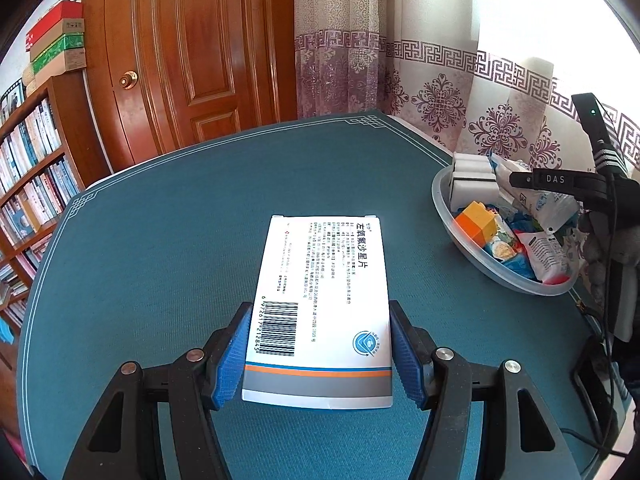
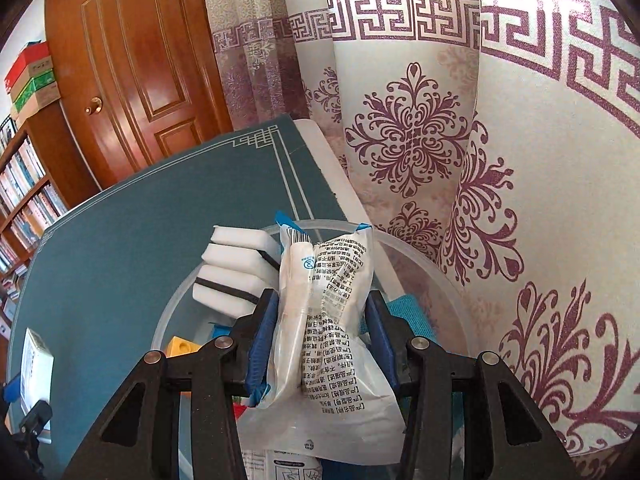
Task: Organize objects
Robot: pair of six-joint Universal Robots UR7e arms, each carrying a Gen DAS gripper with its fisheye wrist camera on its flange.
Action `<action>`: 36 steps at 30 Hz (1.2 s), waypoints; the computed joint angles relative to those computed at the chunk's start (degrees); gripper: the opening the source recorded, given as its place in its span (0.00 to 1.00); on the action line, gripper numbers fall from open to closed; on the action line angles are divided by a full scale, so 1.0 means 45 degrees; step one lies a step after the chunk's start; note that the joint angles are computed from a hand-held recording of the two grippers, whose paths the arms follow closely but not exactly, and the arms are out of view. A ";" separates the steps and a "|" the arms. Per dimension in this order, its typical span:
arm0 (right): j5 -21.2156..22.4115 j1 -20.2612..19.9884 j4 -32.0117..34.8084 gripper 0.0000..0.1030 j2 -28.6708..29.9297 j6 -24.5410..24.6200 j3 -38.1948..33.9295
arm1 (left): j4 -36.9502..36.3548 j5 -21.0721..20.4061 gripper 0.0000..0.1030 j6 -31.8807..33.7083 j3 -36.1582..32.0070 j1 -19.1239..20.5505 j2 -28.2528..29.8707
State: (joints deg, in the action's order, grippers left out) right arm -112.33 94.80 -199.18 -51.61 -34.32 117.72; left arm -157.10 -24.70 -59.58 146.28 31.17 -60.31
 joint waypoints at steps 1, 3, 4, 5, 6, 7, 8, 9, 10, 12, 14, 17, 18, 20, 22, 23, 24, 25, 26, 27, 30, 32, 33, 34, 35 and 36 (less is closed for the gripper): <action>-0.0174 0.0042 -0.0127 0.46 0.0048 -0.0097 -0.0025 | -0.0078 -0.0032 0.65 0.0073 -0.0029 -0.0022 0.0065; -0.0359 0.0099 -0.0621 0.51 0.0129 -0.0395 0.0030 | -0.0245 -0.0082 0.65 0.0235 -0.0061 -0.0071 0.0173; -0.0397 0.0144 -0.1008 0.57 0.0146 -0.0606 0.0133 | -0.0322 -0.0105 0.65 0.0320 -0.0076 -0.0098 0.0216; -0.0348 0.0180 -0.1322 0.63 0.0125 -0.0799 0.0262 | -0.0402 -0.0129 0.65 0.0411 -0.0109 -0.0116 0.0277; -0.0277 0.0216 -0.1645 0.66 0.0095 -0.0967 0.0411 | -0.0474 -0.0150 0.65 0.0508 -0.0152 -0.0130 0.0338; -0.0257 0.0285 -0.1963 0.67 0.0056 -0.1127 0.0555 | -0.0541 -0.0177 0.65 0.0602 -0.0192 -0.0145 0.0382; -0.0218 0.0346 -0.2311 0.67 0.0033 -0.1316 0.0726 | -0.0638 -0.0210 0.65 0.0721 -0.0235 -0.0159 0.0436; -0.0148 0.0383 -0.2664 0.67 0.0000 -0.1492 0.0912 | -0.0718 -0.0233 0.65 0.0841 -0.0284 -0.0182 0.0489; -0.0072 0.0410 -0.3053 0.67 -0.0054 -0.1637 0.1148 | -0.0790 -0.0244 0.65 0.0962 -0.0335 -0.0213 0.0549; 0.0077 0.0438 -0.3729 0.67 -0.0187 -0.1902 0.1610 | -0.0995 -0.0254 0.65 0.1270 -0.0441 -0.0284 0.0698; 0.0309 0.0389 -0.4324 0.67 -0.0414 -0.2055 0.2162 | -0.1211 -0.0277 0.65 0.1608 -0.0612 -0.0329 0.0910; 0.0776 0.0215 -0.4982 0.67 -0.0886 -0.2135 0.3065 | -0.1828 -0.0420 0.65 0.2375 -0.0933 -0.0283 0.1302; 0.0922 0.0141 -0.5175 0.67 -0.1044 -0.2124 0.3359 | -0.2114 -0.0497 0.65 0.2682 -0.1072 -0.0247 0.1468; 0.1192 -0.0021 -0.5412 0.67 -0.1356 -0.2122 0.3881 | -0.2808 -0.0697 0.65 0.3439 -0.1393 -0.0154 0.1855; 0.1482 -0.0215 -0.5709 0.67 -0.1593 -0.2163 0.4354 | -0.3412 -0.0845 0.65 0.4183 -0.1761 -0.0081 0.2260; 0.1616 -0.0304 -0.5881 0.67 -0.1689 -0.2227 0.4580 | -0.3743 -0.0903 0.65 0.4594 -0.1975 -0.0023 0.2496; 0.1742 -0.0395 -0.6092 0.67 -0.1759 -0.2299 0.4794 | -0.3944 -0.0942 0.65 0.4915 -0.2208 0.0035 0.2707; 0.1834 -0.0467 -0.6257 0.67 -0.1820 -0.2361 0.4961 | -0.4158 -0.0985 0.65 0.5235 -0.2422 0.0114 0.2897; 0.1930 -0.0548 -0.6444 0.67 -0.1866 -0.2434 0.5132 | -0.4448 -0.1073 0.65 0.5617 -0.2641 0.0190 0.3094; 0.2035 -0.0622 -0.6604 0.67 -0.1917 -0.2499 0.5287 | -0.4733 -0.1175 0.65 0.5987 -0.2852 0.0261 0.3278; 0.2345 -0.0846 -0.6770 0.67 -0.2113 -0.2543 0.5621 | -0.5523 -0.1578 0.65 0.7109 -0.3560 0.0538 0.3849; 0.2606 -0.1018 -0.6686 0.67 -0.2333 -0.2501 0.5853 | -0.5924 -0.1977 0.65 0.7769 -0.4014 0.0734 0.4174; 0.2703 -0.1088 -0.6660 0.67 -0.2402 -0.2461 0.5937 | -0.6149 -0.2246 0.65 0.8111 -0.4221 0.0846 0.4324; 0.2804 -0.1159 -0.6606 0.67 -0.2477 -0.2437 0.6023 | -0.6301 -0.2500 0.65 0.8334 -0.4390 0.0932 0.4452; 0.2870 -0.1209 -0.6578 0.67 -0.2534 -0.2439 0.6100 | -0.6373 -0.2742 0.65 0.8530 -0.4571 0.1045 0.4567; 0.2920 -0.1260 -0.6571 0.67 -0.2561 -0.2455 0.6154 | -0.6367 -0.2956 0.65 0.8663 -0.4752 0.1163 0.4671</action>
